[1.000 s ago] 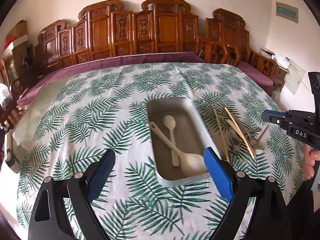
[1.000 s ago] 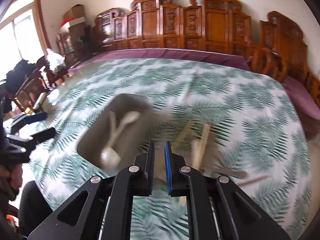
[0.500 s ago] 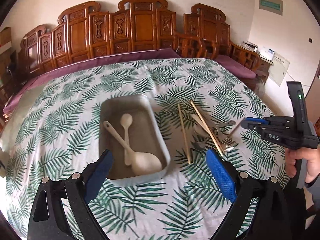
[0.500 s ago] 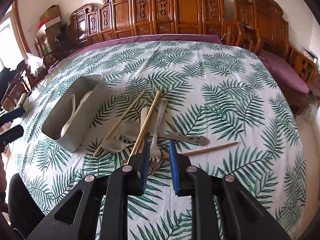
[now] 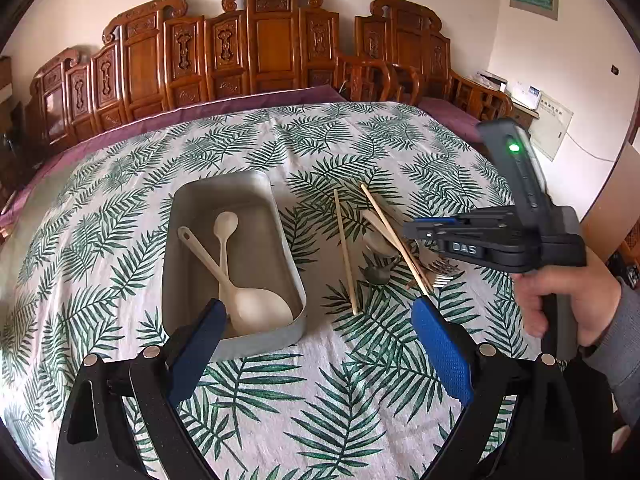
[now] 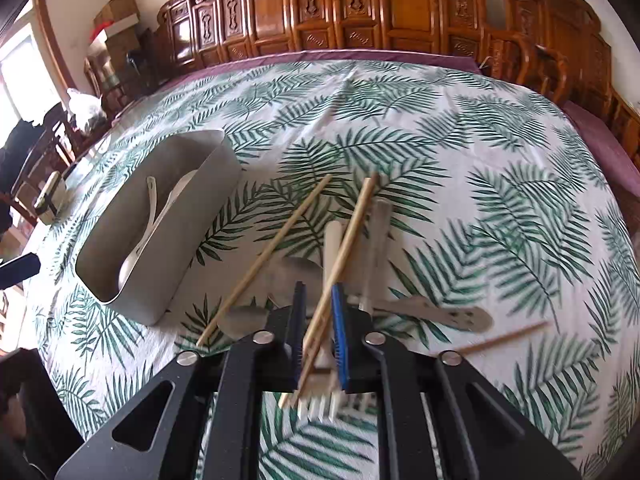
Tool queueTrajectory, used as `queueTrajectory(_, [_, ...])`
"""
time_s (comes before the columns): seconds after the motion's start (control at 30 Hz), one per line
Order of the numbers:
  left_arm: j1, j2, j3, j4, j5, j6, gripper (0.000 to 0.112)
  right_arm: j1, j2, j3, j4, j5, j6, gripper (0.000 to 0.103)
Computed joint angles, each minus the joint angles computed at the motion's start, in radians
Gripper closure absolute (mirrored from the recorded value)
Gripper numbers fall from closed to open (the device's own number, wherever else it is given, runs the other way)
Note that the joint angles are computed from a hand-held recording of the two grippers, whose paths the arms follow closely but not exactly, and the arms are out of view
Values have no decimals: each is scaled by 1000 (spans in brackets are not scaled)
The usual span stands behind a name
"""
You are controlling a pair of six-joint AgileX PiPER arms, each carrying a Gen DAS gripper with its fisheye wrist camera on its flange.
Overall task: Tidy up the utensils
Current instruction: 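Close the right gripper on a wooden chopstick in the pile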
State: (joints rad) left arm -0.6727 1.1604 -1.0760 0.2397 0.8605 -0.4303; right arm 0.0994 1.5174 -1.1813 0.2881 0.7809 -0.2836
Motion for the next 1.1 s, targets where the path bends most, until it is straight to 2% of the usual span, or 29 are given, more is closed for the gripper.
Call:
queueTrajectory(0.13, [8, -6, 8, -6, 0, 5, 22, 59, 67, -55, -129, -1, 108, 92])
queueTrajectory(0.37, [30, -14, 20, -23, -3, 21, 22, 95, 145, -124, -251, 32, 204, 92])
queueTrajectory(0.6, [33, -18, 26, -29, -4, 26, 22, 123, 217, -230, -338, 114, 292, 92])
queueTrajectory(0.8, [17, -22, 32, -16, 0, 6, 22, 126, 298, -339, -327, 189, 311, 91])
queueTrajectory(0.87, [18, -21, 31, -16, 4, 7, 22, 137, 292, -332, -344, 179, 331, 92])
queueTrajectory(1.1, [24, 2, 8, -18, 8, 15, 22, 54, 183, -250, -180, 125, 227, 93])
